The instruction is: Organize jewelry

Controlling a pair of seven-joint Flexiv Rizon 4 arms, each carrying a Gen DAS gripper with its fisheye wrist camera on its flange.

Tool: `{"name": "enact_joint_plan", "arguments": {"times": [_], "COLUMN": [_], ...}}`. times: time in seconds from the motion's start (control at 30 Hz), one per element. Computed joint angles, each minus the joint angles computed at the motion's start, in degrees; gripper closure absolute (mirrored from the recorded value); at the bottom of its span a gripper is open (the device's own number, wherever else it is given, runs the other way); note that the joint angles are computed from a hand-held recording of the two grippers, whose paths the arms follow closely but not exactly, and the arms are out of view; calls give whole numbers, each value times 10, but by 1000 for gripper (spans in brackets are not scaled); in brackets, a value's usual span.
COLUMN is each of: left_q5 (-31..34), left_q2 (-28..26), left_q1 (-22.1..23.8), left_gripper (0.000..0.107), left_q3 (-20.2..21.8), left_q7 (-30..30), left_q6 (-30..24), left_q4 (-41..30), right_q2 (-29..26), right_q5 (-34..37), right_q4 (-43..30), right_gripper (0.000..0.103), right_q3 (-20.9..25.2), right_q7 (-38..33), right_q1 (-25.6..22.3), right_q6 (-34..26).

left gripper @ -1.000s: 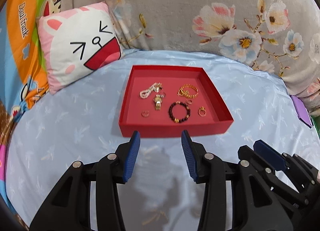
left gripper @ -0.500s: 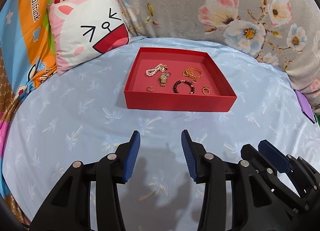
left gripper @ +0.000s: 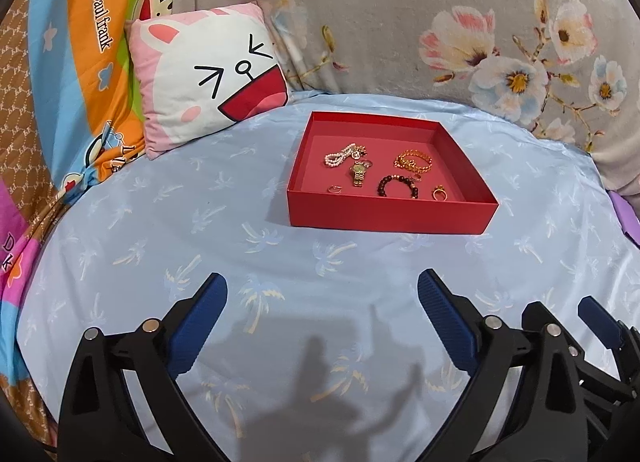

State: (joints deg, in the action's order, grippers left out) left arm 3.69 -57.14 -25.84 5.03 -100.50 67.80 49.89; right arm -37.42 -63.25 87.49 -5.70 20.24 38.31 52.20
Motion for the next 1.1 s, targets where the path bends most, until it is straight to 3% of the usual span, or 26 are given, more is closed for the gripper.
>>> {"name": "enact_joint_plan", "arguments": {"times": [1.1], "left_q5": [26], "left_q2": [27], "left_q1": [-3], "left_gripper": [13], "left_q3": [16], "left_q7": [-36], "left_q6": [5], "left_q4": [53], "right_q2": [-7], "right_q5": [9], "right_q4": [-10], "right_gripper": [20], "right_q3": [5], "right_q7": [-29], "right_q1": [16], "right_q6": [-38]}}
